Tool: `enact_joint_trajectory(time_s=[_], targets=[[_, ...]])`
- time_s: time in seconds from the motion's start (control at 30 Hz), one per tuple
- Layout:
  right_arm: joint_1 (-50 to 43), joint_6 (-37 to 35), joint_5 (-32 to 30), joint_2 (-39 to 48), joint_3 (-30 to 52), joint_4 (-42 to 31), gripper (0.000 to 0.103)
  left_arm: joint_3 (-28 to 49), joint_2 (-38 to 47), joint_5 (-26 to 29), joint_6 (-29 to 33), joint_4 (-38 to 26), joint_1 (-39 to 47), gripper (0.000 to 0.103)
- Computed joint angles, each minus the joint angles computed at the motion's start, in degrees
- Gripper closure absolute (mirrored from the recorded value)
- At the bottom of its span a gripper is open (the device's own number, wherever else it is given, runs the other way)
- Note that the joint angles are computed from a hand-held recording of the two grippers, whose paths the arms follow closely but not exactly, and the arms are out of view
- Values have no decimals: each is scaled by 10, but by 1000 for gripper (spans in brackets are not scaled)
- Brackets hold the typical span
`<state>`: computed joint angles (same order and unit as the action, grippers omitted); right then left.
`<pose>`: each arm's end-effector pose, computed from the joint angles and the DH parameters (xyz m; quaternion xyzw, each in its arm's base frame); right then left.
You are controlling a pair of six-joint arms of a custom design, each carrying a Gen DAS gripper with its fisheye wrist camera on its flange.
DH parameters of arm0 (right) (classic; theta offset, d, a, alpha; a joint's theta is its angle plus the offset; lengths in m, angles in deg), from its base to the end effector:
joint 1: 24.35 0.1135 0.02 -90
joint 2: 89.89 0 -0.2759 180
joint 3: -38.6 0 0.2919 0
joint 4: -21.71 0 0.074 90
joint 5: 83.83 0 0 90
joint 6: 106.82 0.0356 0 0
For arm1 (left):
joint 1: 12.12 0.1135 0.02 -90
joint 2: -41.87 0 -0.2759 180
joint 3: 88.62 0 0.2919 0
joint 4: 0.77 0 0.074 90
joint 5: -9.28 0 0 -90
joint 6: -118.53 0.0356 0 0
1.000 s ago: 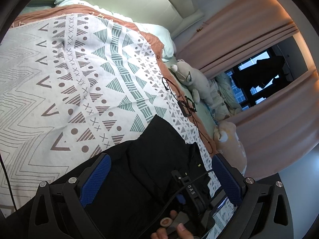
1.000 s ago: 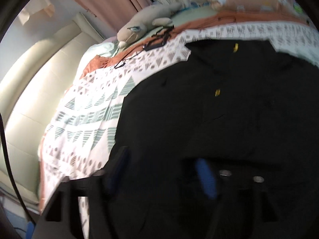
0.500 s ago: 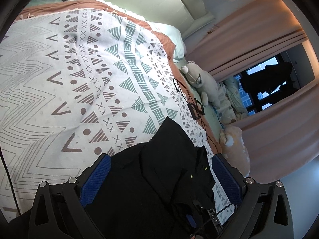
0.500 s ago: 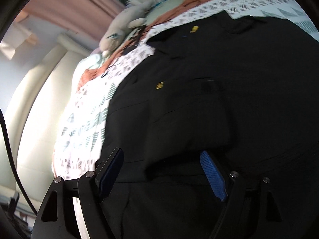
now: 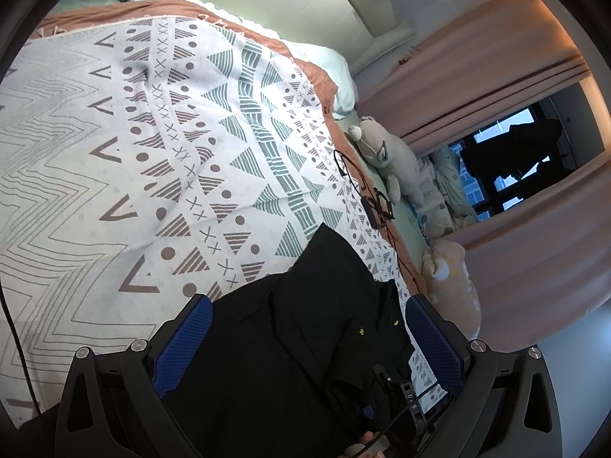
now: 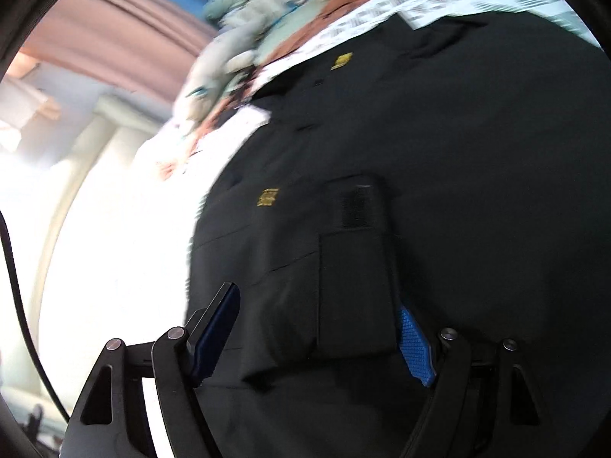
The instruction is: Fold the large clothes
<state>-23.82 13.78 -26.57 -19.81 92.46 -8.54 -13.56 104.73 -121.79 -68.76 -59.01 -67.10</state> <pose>0.2777 0.0218 0.2160 0.1302 0.8877 0.3476 0.2725 0.1623 -0.1909 0.3481 -0.4358 0.7625 -0.2623 0.3998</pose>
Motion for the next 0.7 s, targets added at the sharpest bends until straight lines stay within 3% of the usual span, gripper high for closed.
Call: enact_joint_trajectory(time_s=[0.1,0.33,0.57,0.7], targets=[[46,24,-74,-27,-12,76,25,0,-3,-2,-11,-14,1,2],[93,34,-46,-65,-16,53,25,8,4,-8,-29,-45,-6,2],[20,-58,-17,-176,-39,-101,25,41,52,-19,-17,-71,-59,2],[-68,-121,-52,-240,-27,-186,25,69,80,-33,7,-105,-113,2]])
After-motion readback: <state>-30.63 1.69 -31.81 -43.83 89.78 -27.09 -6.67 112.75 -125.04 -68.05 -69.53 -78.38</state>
